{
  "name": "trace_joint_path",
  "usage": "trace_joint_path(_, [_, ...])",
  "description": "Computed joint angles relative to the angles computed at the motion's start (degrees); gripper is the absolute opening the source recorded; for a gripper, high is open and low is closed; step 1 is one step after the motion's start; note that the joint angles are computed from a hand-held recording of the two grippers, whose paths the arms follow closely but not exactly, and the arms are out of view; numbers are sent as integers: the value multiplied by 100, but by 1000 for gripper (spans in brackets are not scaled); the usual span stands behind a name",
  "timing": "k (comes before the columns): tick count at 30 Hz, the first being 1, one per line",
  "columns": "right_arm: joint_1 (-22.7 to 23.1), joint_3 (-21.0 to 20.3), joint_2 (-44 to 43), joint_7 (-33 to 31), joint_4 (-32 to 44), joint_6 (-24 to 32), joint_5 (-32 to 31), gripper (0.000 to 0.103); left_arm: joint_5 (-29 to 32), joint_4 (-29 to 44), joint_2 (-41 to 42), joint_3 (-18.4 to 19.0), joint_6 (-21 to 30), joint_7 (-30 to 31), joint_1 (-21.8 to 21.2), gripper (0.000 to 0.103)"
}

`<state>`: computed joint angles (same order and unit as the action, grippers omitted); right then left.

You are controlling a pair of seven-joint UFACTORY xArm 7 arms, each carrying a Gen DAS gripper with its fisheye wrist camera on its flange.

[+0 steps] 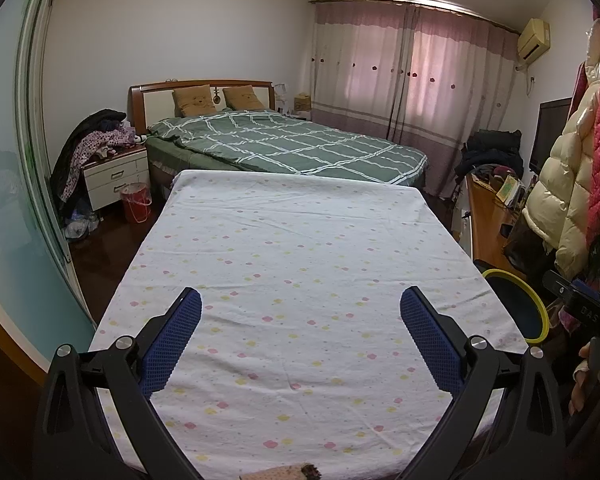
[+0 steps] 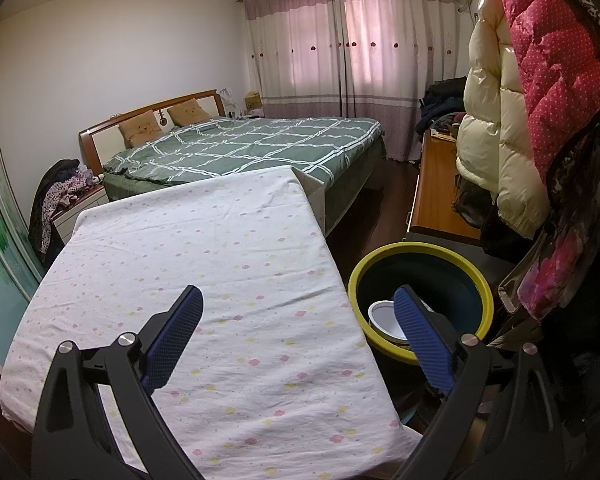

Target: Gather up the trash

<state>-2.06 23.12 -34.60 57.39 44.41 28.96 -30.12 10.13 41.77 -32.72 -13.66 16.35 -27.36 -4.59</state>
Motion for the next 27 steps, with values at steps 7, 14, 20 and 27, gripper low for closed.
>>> trace_joint_path(7, [22,-15,17,19,-19,-13,-6,91,-13,5,5,27,-2,15,-27,98])
trace_joint_path(14, [38,-34,30,9,-12,-13,1,91,-131,-9,34,138,-28,141,-147,98])
trace_joint_path(20, [41,-41,27,11,-32,-24,9,92,-152,23,92,146,-25,192,-114,98])
trace_joint_path(27, [4,-65,168,43,5,-200,-15,95,-387,111,344,416,-80,457,-358,98])
